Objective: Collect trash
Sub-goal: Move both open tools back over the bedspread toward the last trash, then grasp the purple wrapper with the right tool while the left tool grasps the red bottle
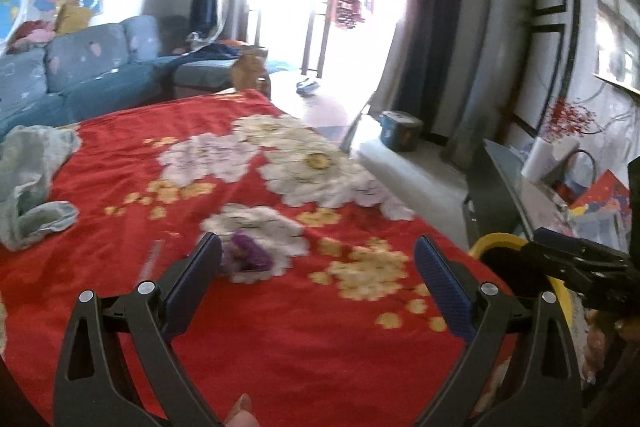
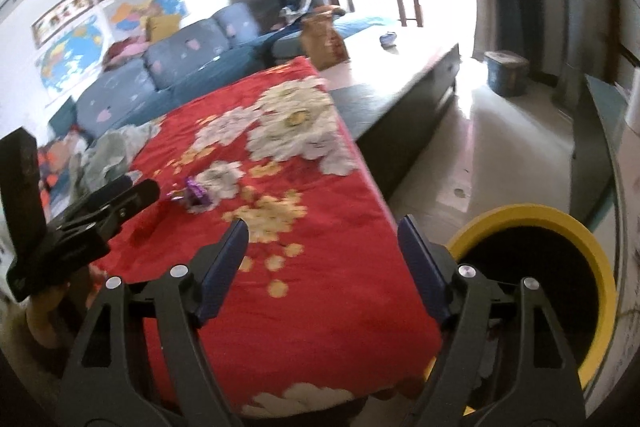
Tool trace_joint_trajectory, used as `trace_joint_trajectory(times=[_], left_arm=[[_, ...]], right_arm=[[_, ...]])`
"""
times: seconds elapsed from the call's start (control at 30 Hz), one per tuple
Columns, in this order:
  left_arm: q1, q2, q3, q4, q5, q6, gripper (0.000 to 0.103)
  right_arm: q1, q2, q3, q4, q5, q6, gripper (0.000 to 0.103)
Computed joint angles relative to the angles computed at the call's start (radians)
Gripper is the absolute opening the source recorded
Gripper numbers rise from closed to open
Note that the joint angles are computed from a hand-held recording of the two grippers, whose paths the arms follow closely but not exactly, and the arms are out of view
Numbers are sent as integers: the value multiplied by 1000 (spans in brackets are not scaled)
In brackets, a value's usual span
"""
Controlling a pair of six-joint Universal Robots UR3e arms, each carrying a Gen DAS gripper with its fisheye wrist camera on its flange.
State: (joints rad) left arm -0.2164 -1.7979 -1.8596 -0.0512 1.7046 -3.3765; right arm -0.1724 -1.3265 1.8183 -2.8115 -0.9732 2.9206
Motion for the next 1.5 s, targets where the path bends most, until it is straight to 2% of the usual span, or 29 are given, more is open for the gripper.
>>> trace_joint_trajectory(times=[0.2, 0.33, 0.57, 0.63, 0.73, 0.9, 1.0, 1.17, 1.23, 1.27, 1.33, 1.5], left_arm=[[93, 86, -107, -9, 3, -12, 94], [180, 145, -189, -10, -28, -10, 94], [325, 204, -285, -55, -93, -3, 93], [378, 212, -314, -55, -151, -1, 85], [419, 217, -337, -61, -211, 4, 71], [471, 193, -353, -64, -343, 11, 57], [475, 164, -353, -55, -376, 3, 51], [464, 142, -349, -41, -379, 3, 49], [465, 139, -348, -41, -383, 6, 44], [466, 138, -348, -42, -384, 6, 41], [466, 138, -349, -41, -386, 6, 34], [451, 136, -342, -42, -369, 9, 32]], right_arm=[[112, 112, -167, 70, -15, 10, 69], [178, 188, -280, 109, -33, 15, 69], [289, 380, -584, 253, -39, 28, 69], [319, 439, -680, 300, -58, 33, 68], [354, 530, -828, 375, -73, 16, 60], [392, 692, -1096, 521, -83, 7, 46], [400, 775, -1239, 602, -60, 18, 40], [421, 902, -1466, 714, -50, 30, 30], [426, 964, -1591, 795, -39, 25, 16], [428, 980, -1619, 811, -35, 25, 16], [427, 949, -1549, 771, -32, 34, 15], [401, 792, -1220, 572, -16, 59, 13]])
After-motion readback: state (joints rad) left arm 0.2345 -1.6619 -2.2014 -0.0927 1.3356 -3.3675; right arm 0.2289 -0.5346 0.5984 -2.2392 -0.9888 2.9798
